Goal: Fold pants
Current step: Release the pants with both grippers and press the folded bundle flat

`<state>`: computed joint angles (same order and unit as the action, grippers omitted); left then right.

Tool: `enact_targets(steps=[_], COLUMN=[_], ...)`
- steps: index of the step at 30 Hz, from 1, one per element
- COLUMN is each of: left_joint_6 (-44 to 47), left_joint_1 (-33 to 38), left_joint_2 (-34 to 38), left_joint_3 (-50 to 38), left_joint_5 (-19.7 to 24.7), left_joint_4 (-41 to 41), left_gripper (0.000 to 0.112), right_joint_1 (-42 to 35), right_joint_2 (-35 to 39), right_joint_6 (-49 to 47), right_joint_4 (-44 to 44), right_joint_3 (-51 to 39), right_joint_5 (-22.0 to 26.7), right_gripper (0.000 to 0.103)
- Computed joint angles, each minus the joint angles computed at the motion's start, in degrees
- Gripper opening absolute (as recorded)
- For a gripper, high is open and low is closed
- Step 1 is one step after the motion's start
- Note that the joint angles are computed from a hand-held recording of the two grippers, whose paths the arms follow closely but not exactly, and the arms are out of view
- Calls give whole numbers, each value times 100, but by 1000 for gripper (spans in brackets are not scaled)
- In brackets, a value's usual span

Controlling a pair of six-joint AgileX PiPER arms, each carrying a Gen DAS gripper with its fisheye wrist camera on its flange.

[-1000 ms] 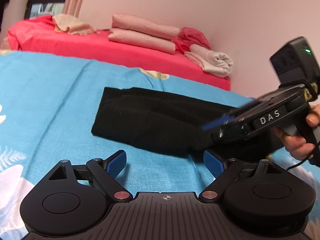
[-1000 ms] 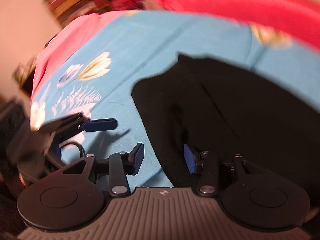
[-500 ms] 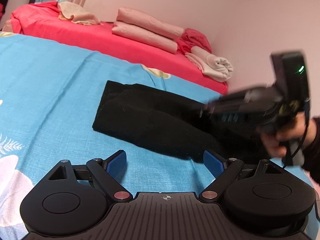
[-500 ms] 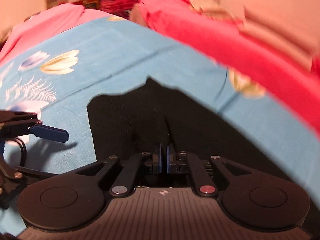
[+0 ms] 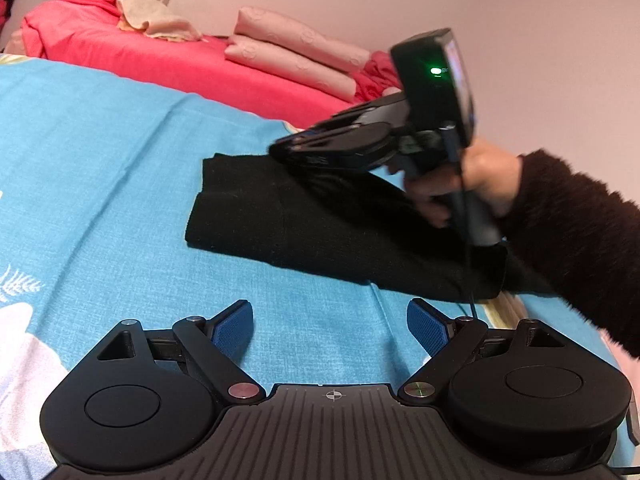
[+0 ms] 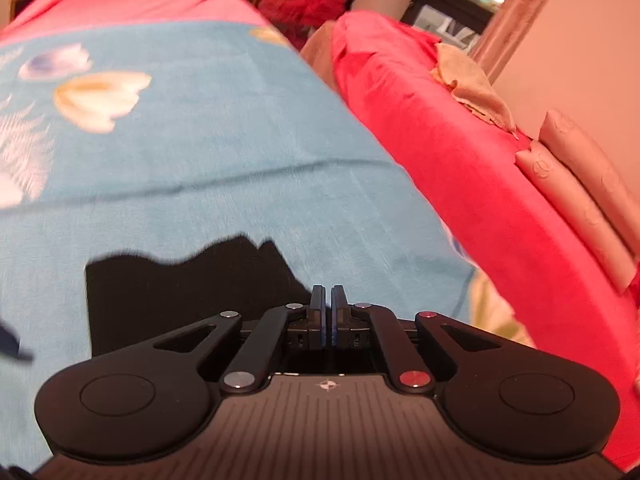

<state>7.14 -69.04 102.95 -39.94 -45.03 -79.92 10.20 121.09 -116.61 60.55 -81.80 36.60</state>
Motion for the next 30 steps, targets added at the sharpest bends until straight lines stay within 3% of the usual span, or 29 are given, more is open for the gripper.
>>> enact_targets(steps=[4,8,9,10,12,15,19,23,26,29,30], left_joint_6=[49,-12,1,3,-26,-43,424,1748,2936,3623,3732], left_joint_1=[90,95,89,76,45,41,38,124,529,1102,1344], left_joint_2=[22,27,24,23,15,-40,-352,-728,-782,-551,-413], left_joint_3=[-50,-32,-32,-28,-9,18,36,-208,-663,-1187,-1378], left_joint_5=[84,128,127,108,55,48,83,9,188,612,871], left_joint_4=[-1,68,56,44,34,12,-303,-980,-1382,-1333,-1241], left_gripper=[103,103,103,103,103,103,103,103,103,103,103], right_joint_1=[100,15,-1,-21,-94,-150,-369,-1576,-2770,-3767,-3989], right_joint_2=[72,-140,-136,-139,-166,-275,-811,-1398,-1560,-1337,-1152], right_joint_6=[655,955,1143,1212,1201,1616,1981,2040,2041,2120,2289], right_joint_4=[-417,-528,-611,-573,-309,-77,-24,-81,-120,-41,-92], right_joint_3=[-32,-74,-156,-179,-147,27,693,1027,902,453,164], right_joint_5=[-208,295,480,565,709,734,391,1296,1846,1905,1848], right_gripper=[5,9,18,47,73,73,70,76,79,79,74])
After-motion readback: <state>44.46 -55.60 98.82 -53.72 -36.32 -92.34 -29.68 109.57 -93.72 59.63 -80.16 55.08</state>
